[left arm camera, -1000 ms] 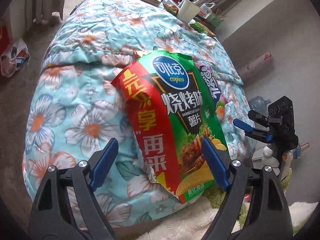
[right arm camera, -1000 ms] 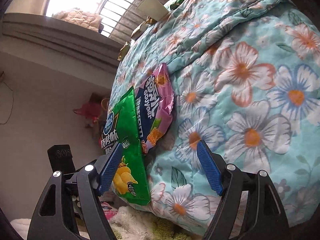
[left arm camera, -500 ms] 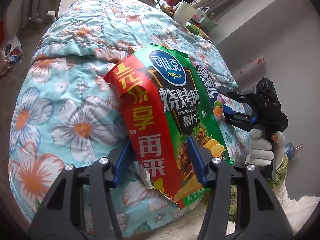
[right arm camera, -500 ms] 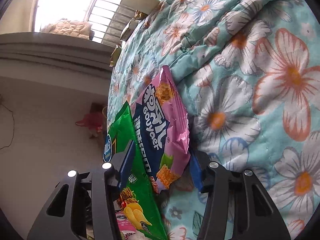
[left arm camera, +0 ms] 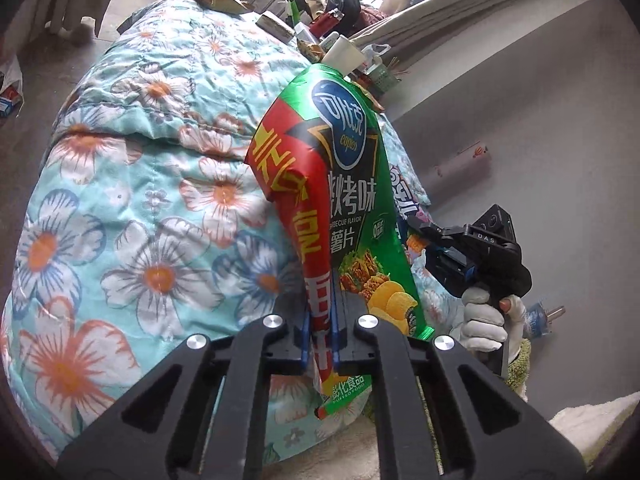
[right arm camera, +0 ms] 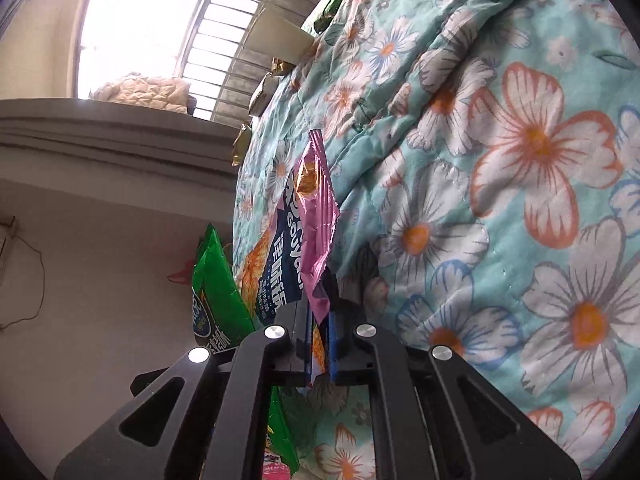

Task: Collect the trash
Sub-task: 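Grasp the green chip bag with the left tool while the right tool grasps the pink bag, then carry both chip bags to the blue wastebasket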

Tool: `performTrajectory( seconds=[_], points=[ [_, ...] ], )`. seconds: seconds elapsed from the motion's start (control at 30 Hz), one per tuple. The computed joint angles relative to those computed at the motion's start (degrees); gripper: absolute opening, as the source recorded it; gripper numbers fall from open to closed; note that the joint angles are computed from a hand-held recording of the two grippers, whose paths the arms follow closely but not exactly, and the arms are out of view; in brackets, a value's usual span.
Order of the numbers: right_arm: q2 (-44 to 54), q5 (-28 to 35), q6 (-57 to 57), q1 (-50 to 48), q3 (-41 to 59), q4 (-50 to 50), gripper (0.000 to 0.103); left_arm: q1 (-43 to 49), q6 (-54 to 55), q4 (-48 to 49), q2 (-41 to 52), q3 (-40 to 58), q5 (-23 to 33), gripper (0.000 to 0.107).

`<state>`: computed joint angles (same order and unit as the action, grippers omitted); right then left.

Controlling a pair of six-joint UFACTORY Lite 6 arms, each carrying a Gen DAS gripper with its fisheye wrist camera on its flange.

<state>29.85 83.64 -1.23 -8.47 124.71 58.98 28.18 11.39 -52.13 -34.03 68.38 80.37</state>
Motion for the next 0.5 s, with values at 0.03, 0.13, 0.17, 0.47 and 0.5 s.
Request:
performTrajectory(
  seconds=[0.03,0.13,0.17,0.47,0.5],
  points=[
    [-0.2,0.7,-0.2,-1.6,0.8,0.4,0.006,0.4,0.5,-1.5,0.5,1.1,0.1,0.005],
    [-0.5,2.8,-1.0,-7.4,2.2,2.0,0.006,-3.9,-0.2,-1.9,3.0,6.1,-3.2,0.005],
    [-1.0,3.4,-1.6,-10.0,1.7,2.9,0.006,-6.9,-1.2,-1.2,4.3,8.0,-5.2,0.005],
    [0.3,9.6,-5.7,-35.9,1.8,11.3,0.006,-42.2,-15.5,11.9,28.4,34.3,-21.6,0.004],
    [1.8,10.3,-5.4,-38.6,3.5,11.6,0.006,-45.1,-16.6,13.2,32.3,38.8,-21.9,0.004]
  ],
)
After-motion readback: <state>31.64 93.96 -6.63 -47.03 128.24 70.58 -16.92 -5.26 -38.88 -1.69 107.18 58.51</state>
